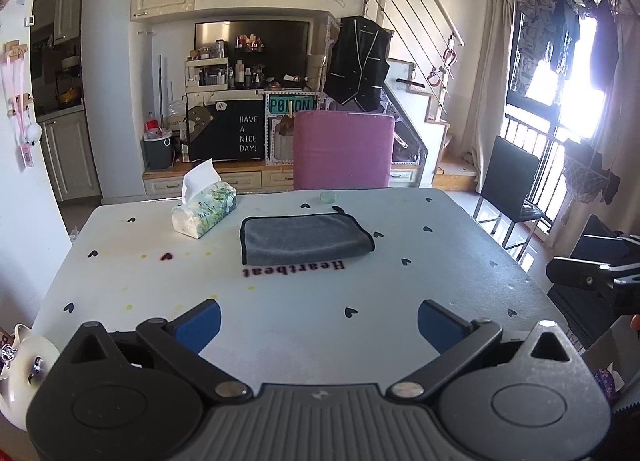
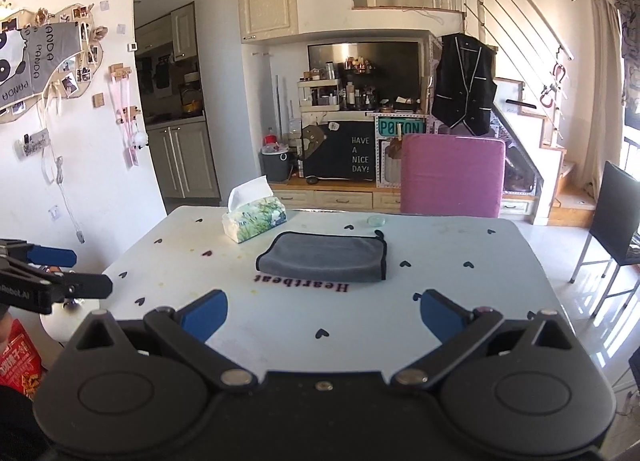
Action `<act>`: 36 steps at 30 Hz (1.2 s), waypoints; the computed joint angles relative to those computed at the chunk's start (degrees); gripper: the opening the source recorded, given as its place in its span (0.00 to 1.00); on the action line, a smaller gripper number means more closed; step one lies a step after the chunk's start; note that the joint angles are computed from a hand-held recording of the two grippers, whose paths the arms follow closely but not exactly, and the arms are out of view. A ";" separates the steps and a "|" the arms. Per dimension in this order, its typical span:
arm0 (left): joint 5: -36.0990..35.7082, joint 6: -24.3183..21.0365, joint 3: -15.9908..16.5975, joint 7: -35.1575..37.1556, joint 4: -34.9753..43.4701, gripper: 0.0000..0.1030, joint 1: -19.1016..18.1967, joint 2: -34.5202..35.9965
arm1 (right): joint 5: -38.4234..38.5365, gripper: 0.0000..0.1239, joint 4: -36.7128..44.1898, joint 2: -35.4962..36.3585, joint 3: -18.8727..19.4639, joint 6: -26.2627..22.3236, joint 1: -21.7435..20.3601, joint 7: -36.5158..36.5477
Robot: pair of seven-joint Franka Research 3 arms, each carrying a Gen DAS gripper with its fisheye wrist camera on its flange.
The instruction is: Fold towel
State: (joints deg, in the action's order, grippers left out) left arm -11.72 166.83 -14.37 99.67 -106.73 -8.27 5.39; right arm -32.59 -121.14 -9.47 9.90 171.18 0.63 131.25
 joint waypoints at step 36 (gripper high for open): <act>-5.24 4.04 1.18 3.87 -5.52 1.00 -0.99 -3.24 | -0.26 0.83 -4.31 -3.70 4.87 2.32 -4.13 1.40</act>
